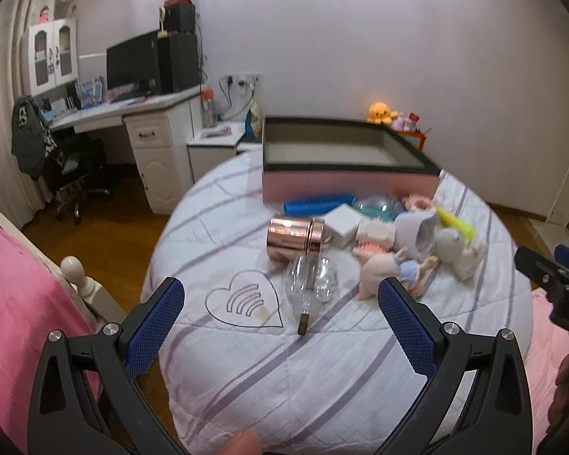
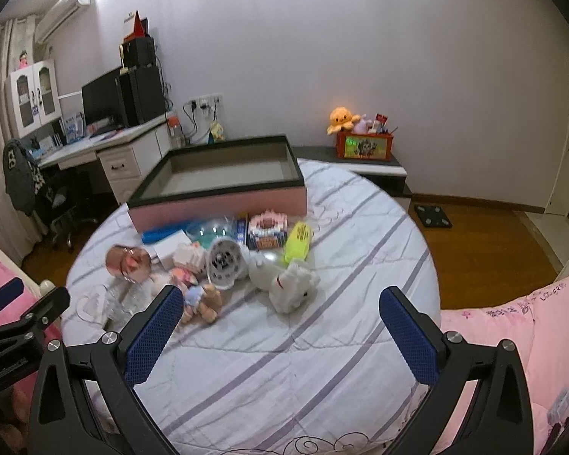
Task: Organize rigid objects
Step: 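Grasp the glass skull bottle with left gripper while right gripper grasps the white astronaut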
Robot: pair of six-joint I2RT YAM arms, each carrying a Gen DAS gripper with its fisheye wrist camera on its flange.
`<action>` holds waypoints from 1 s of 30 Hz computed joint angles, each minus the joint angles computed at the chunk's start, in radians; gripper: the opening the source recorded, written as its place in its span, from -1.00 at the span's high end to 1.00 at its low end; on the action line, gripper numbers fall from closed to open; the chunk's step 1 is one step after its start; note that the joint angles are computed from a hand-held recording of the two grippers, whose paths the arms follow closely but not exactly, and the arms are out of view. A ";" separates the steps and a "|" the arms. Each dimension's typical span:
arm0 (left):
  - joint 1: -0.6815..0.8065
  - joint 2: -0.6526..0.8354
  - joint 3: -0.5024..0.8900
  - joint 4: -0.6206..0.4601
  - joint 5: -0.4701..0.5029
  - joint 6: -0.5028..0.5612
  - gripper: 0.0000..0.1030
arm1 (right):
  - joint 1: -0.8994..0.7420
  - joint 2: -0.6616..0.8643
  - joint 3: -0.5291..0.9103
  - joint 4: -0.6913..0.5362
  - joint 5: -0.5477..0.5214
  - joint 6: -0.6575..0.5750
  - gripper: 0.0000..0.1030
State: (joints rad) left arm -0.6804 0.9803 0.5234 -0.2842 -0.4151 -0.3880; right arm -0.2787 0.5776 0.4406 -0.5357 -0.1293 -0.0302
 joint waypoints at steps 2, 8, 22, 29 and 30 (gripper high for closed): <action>0.024 0.058 -0.010 0.053 0.028 0.015 -1.00 | 0.003 0.028 -0.012 0.027 0.009 -0.002 -1.00; 0.097 0.244 0.009 0.174 0.112 0.044 -1.00 | 0.002 0.189 -0.022 0.152 0.022 -0.005 -1.00; 0.167 0.506 0.123 0.243 0.219 0.069 -0.80 | -0.015 0.697 0.078 0.420 -0.004 -0.062 -0.80; 0.177 0.483 0.132 0.217 0.236 0.101 0.00 | 0.007 0.780 0.103 0.432 -0.037 -0.103 -0.11; 0.189 0.479 0.133 0.212 0.256 0.104 0.00 | -0.001 0.771 0.096 0.428 -0.052 -0.106 -0.11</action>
State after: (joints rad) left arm -0.4918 1.4597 0.6562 -0.0720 -0.1591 -0.2840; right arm -0.2794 1.3482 0.5368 -0.1080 -0.1815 -0.1362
